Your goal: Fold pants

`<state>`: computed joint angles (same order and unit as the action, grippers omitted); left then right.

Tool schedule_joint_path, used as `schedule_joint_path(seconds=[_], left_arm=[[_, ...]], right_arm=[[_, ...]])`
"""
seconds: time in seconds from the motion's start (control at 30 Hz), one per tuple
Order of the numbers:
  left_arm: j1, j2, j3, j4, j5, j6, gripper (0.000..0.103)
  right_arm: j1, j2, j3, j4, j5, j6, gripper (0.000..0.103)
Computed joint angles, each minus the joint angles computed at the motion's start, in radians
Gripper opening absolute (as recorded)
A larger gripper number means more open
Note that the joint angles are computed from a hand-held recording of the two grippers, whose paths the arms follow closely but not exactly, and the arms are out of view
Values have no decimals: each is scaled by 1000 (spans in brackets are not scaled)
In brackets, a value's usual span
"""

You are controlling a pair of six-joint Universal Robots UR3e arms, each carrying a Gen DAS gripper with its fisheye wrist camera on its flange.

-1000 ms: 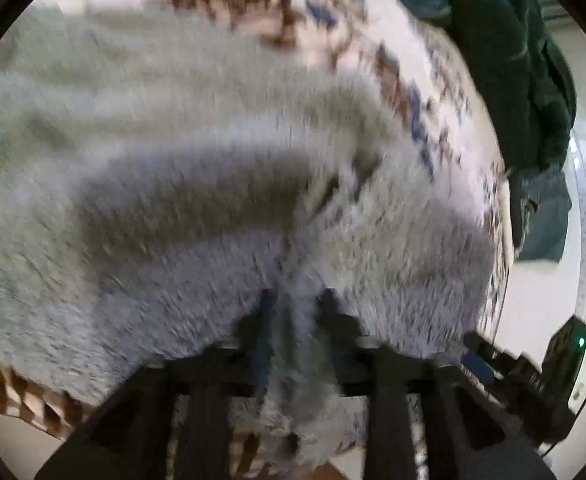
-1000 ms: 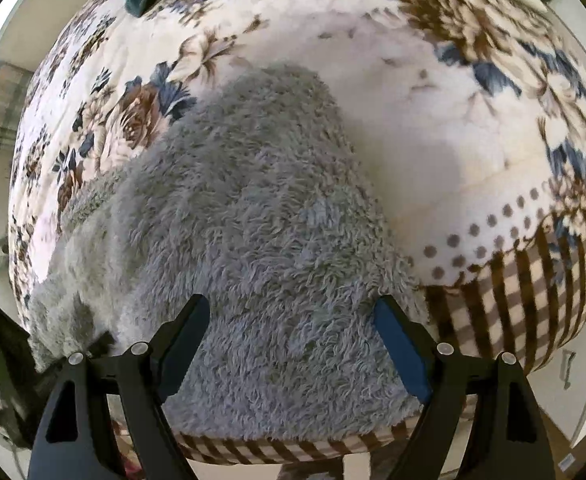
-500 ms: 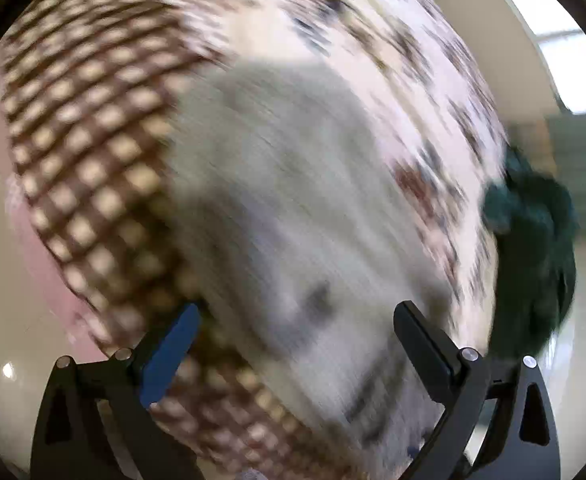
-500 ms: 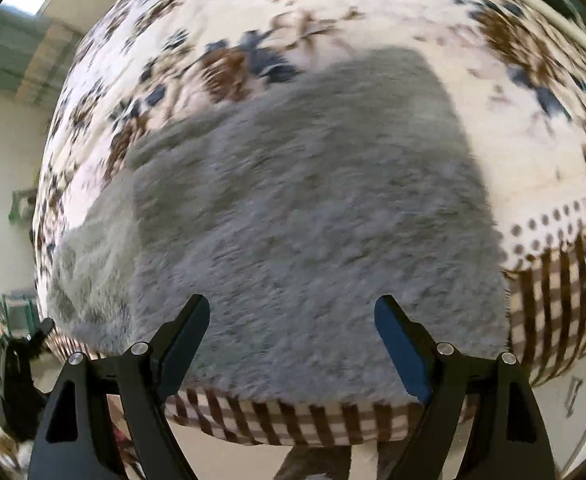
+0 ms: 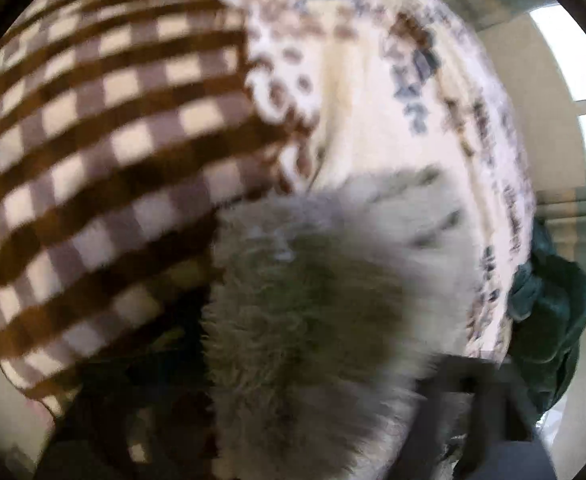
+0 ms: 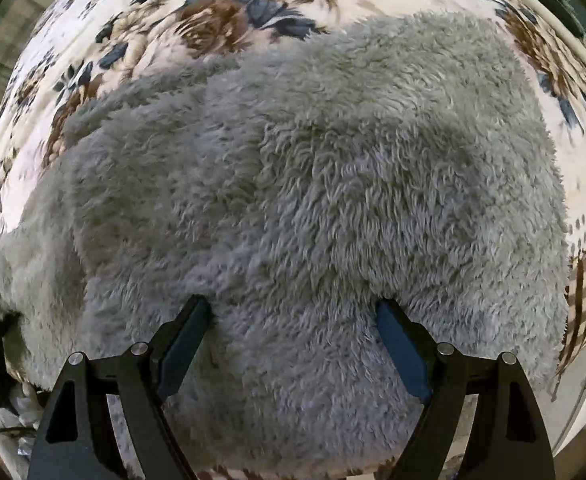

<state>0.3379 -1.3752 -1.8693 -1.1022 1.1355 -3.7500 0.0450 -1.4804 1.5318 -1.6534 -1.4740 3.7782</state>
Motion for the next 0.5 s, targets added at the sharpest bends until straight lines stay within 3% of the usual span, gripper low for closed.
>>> schedule_joint_path(seconds=[0.13, 0.27, 0.5], left_arm=[[4, 75, 2, -13, -20, 37, 17], [-58, 75, 84, 5, -29, 8, 14], [-340, -128, 498, 30, 9, -92, 13]], right_arm=[[4, 1, 3, -12, 3, -7, 88], [-35, -84, 78, -38, 42, -37, 88], [-194, -305, 181, 9, 128, -121, 88]])
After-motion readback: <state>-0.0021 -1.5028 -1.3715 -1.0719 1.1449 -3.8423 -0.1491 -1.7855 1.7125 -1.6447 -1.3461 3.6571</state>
